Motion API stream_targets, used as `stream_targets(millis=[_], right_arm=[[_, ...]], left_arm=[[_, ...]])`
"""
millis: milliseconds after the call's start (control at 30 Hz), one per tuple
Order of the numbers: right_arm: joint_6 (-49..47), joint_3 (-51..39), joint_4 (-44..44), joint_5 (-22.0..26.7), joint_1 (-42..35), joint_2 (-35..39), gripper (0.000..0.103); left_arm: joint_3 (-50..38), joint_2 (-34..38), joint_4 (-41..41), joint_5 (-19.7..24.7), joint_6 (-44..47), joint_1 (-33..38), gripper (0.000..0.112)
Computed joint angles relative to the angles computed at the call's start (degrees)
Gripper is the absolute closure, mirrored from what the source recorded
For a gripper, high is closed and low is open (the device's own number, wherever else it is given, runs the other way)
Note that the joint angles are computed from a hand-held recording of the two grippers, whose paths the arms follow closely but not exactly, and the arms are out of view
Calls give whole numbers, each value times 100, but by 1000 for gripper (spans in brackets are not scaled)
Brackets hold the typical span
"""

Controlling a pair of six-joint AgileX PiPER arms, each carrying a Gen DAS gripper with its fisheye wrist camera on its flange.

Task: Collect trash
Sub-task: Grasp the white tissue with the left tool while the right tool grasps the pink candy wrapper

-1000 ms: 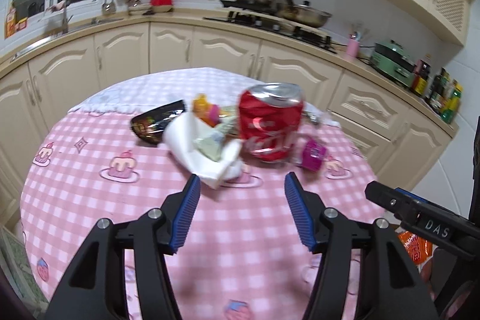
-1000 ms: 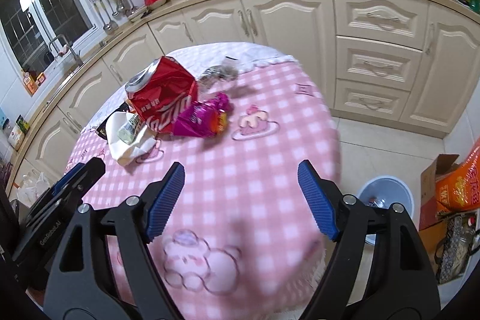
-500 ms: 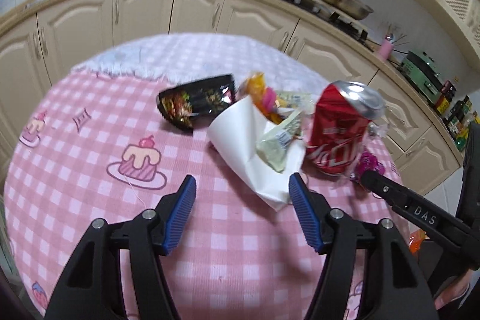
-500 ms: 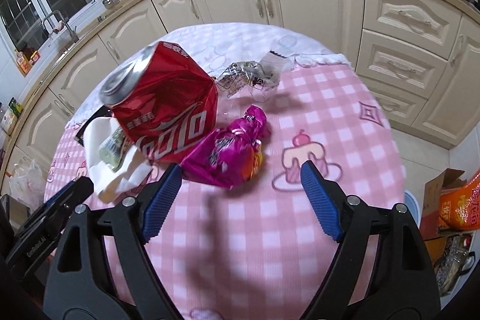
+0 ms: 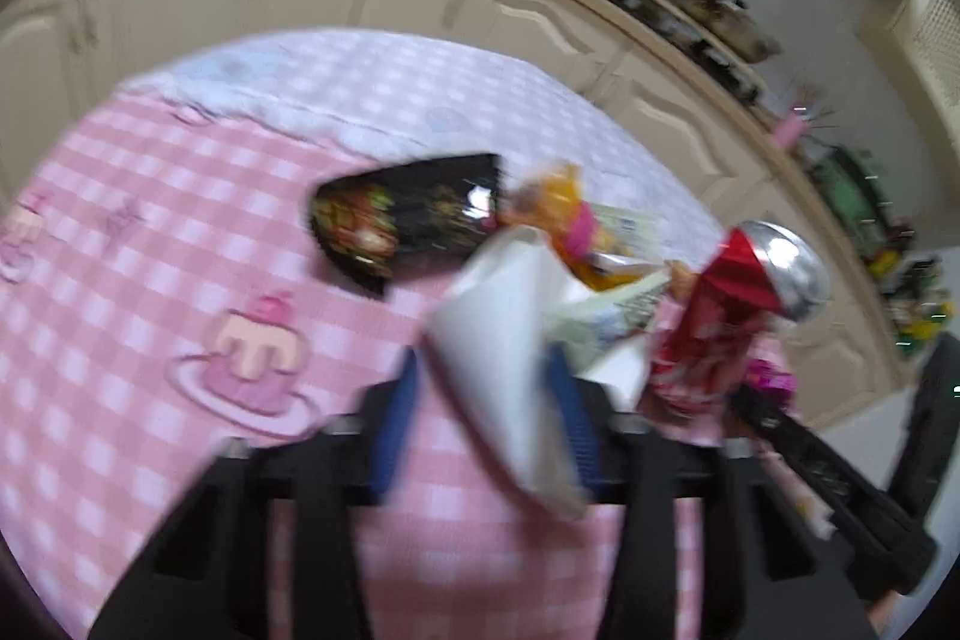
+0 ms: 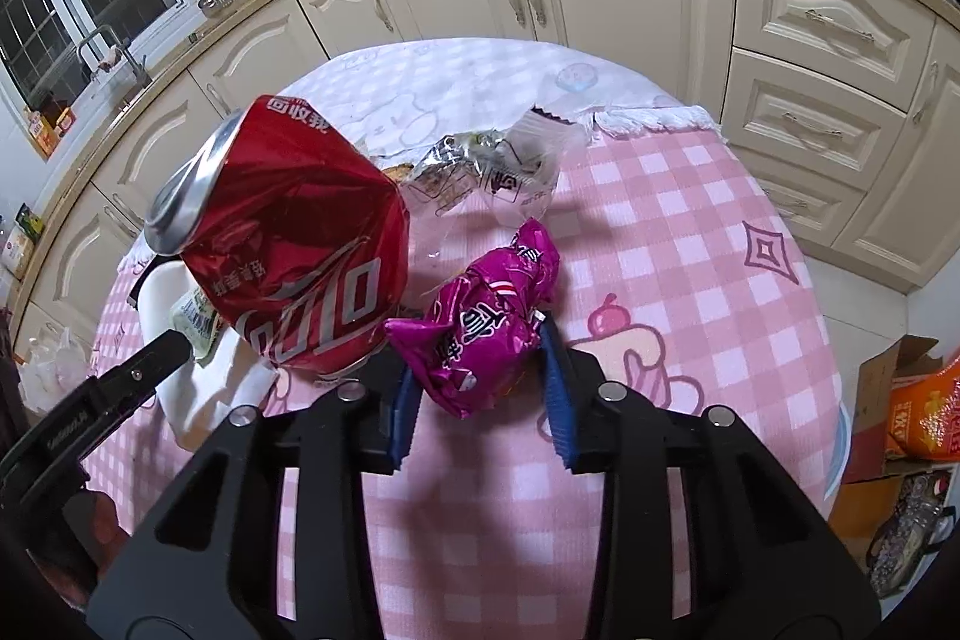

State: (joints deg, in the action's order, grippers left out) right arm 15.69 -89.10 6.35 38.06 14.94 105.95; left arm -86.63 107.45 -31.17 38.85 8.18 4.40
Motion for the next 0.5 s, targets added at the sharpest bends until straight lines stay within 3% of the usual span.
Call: stream_targets(millis=[167,500], right_arm=[[-88,198,130,-96,-51,-133,69],[-15,651,75,-213,-63,-604,69]], left_arm=[[103,-21,-322,-41,222,74,80],[684,-638,699,-696,-267,-293,81]])
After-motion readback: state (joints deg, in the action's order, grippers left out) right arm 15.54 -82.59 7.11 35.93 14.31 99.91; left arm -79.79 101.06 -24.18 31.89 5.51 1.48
